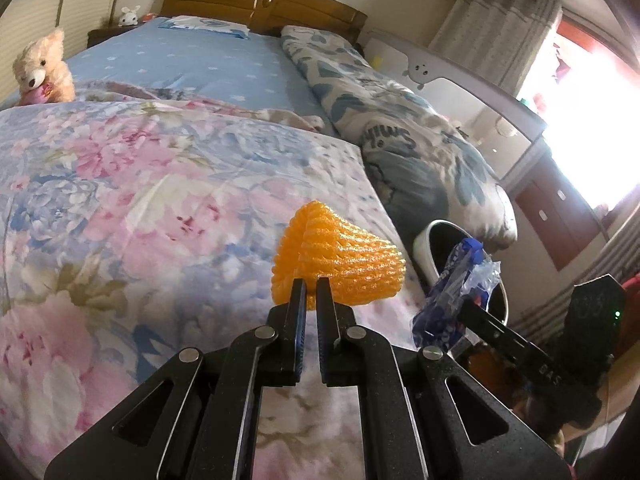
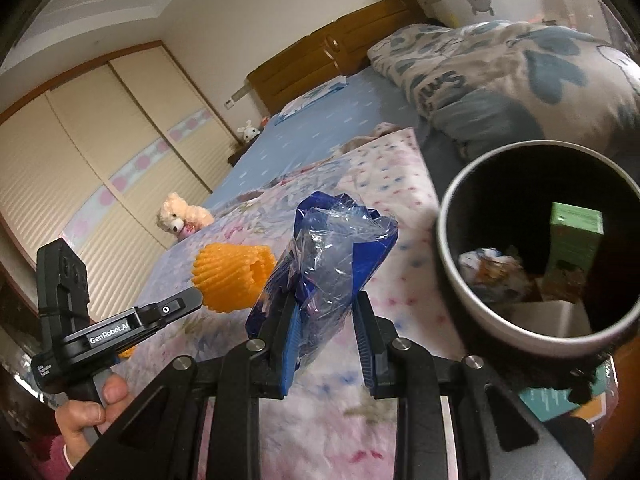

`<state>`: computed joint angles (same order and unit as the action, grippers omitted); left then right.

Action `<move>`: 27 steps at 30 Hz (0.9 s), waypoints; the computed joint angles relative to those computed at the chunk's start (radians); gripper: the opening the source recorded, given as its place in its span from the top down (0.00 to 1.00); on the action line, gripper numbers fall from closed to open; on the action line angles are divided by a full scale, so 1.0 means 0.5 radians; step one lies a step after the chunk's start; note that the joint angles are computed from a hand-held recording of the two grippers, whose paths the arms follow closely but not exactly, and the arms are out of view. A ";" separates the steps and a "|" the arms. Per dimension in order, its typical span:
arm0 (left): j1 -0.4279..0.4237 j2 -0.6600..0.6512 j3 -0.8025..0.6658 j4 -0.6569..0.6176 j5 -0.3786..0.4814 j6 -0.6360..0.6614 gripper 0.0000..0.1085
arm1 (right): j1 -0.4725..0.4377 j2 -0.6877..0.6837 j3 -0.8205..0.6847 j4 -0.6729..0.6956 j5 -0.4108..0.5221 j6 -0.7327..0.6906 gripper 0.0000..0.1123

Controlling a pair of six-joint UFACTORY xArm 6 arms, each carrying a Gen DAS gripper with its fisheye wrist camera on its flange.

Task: Collect trash
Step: 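Carry the orange sleeve and blue bag over the black bin with both tools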

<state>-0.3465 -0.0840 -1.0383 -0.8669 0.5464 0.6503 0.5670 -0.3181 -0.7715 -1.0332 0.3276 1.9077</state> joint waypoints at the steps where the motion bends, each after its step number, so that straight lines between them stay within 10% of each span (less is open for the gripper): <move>1: -0.011 -0.012 0.012 0.001 -0.003 0.000 0.96 | 0.008 -0.027 0.017 -0.004 0.030 0.011 0.77; 27: -0.331 -0.100 0.077 0.125 -0.065 -0.016 0.96 | 0.107 -0.589 0.399 -0.040 0.408 0.157 0.77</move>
